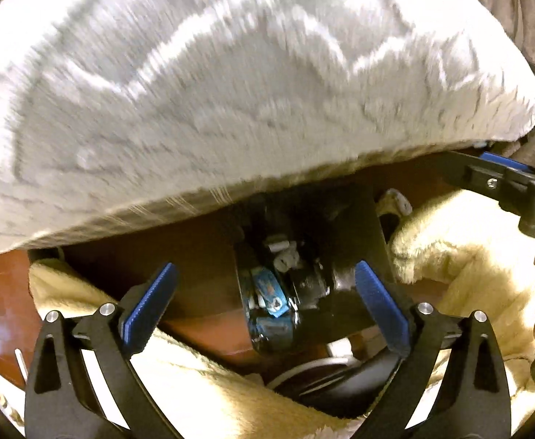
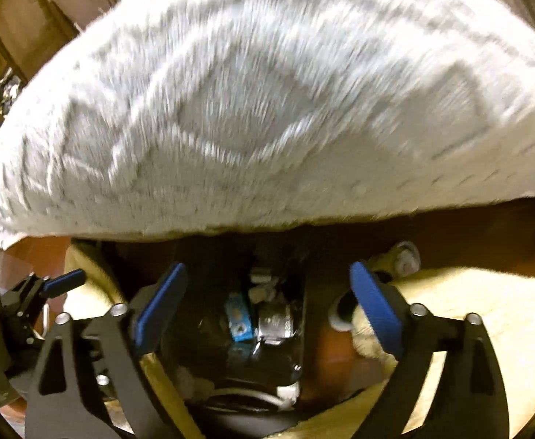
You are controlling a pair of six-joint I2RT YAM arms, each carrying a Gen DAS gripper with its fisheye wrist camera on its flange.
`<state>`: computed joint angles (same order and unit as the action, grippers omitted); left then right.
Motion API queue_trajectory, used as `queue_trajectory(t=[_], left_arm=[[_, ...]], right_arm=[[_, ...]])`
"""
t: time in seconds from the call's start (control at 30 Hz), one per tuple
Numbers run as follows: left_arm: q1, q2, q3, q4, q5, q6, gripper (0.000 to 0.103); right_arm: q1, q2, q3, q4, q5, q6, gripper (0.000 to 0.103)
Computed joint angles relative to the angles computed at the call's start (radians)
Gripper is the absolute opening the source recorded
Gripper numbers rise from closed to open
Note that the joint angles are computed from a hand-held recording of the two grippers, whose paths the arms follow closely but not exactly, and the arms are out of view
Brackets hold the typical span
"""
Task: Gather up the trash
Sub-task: 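Raise both open tools back over the bed toward the remaining items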
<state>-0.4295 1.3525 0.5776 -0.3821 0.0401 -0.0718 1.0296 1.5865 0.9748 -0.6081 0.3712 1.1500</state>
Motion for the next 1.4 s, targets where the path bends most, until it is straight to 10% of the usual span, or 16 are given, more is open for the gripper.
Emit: queue_trajectory(t=[0.53,0.77,1.4], left_arm=[[0.127,-0.207,0.212,-0.171,0.021,0.098,0.093],[0.113,-0.090,0.387,-0.148,-0.010,0.116,0.093],[0.062,0.502,0.998,-0.157,0.020,0.125,0.092]], right_arm=[[-0.072,-0.147,0.142,-0.191,0.180,-0.128,0.099],[-0.207,-0.088,0.283,-0.174,0.219,-0.292,0.099],[-0.570,0.417,0.871,-0.114,-0.072,-0.539,0.095]])
